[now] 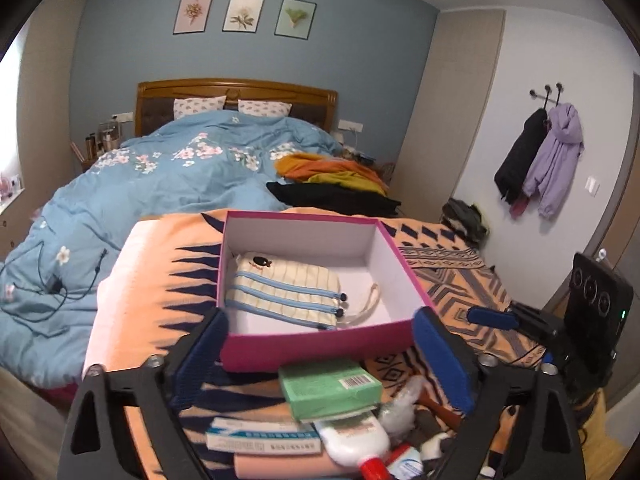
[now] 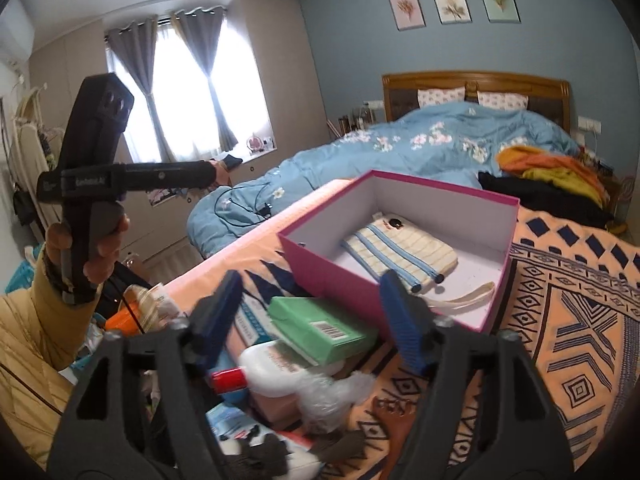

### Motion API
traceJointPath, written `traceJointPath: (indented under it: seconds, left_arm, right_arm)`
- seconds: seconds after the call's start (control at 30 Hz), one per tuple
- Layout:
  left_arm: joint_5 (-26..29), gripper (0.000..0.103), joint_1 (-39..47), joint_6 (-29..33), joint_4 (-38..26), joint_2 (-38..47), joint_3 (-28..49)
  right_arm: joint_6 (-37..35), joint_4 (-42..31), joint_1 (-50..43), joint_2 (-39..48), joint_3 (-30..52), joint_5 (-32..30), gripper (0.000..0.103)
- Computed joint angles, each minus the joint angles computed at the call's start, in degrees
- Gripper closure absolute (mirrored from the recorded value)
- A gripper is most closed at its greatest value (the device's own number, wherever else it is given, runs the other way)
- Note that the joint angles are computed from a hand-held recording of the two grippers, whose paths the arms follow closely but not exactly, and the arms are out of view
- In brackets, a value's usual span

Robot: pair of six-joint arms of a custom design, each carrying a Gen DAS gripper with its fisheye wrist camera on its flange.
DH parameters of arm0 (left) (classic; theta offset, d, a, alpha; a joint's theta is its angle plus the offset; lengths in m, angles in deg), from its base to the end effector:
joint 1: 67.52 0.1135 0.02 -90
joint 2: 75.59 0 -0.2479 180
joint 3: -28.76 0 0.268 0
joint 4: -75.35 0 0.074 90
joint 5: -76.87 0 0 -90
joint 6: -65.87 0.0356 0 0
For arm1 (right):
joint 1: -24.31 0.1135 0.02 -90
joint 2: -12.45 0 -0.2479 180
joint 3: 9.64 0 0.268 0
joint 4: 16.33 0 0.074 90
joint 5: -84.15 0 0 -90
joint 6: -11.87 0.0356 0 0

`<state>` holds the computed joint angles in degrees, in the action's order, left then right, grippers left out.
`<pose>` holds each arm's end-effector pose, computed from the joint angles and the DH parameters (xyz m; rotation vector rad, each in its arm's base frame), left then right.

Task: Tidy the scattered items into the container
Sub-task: 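Withdraw the right tool from the box back toward the items, then reach the right tool toward the pink knitted bear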

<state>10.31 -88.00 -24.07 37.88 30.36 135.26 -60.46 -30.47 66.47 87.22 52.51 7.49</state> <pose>0.4085 -0.1677 0.2904 0.6215 2.1412 -0.6491 0.2378 0.2043 0.2452 -0.2898 2.0295 0.4206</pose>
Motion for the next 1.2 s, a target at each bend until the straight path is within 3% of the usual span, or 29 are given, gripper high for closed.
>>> traceJointPath:
  seconds: [0.2,0.57,0.9,1.2]
  left_arm:
    - [2.2,0.000,2.2,-3.2,3.8,-8.5,-10.1]
    - [-8.9,0.000,-1.9,-2.1,5.4,-14.6,-19.4]
    - [0.3,0.000,3.2,-1.1,2.0,-25.1,-25.8]
    - [6.5,0.000,6.9,3.6,-2.8,-32.2,-30.8]
  right_arm:
    - [0.1,1.6,7.3,-2.7,-3.1,6.1,0.022]
    - [3.7,3.5,11.3,-2.6,-5.4,11.9,0.021]
    - [3.8,4.0,16.8,-7.6,-9.5,14.9,0.021]
    - [2.7,3.3,23.4,-4.3,-9.4,17.2,0.021]
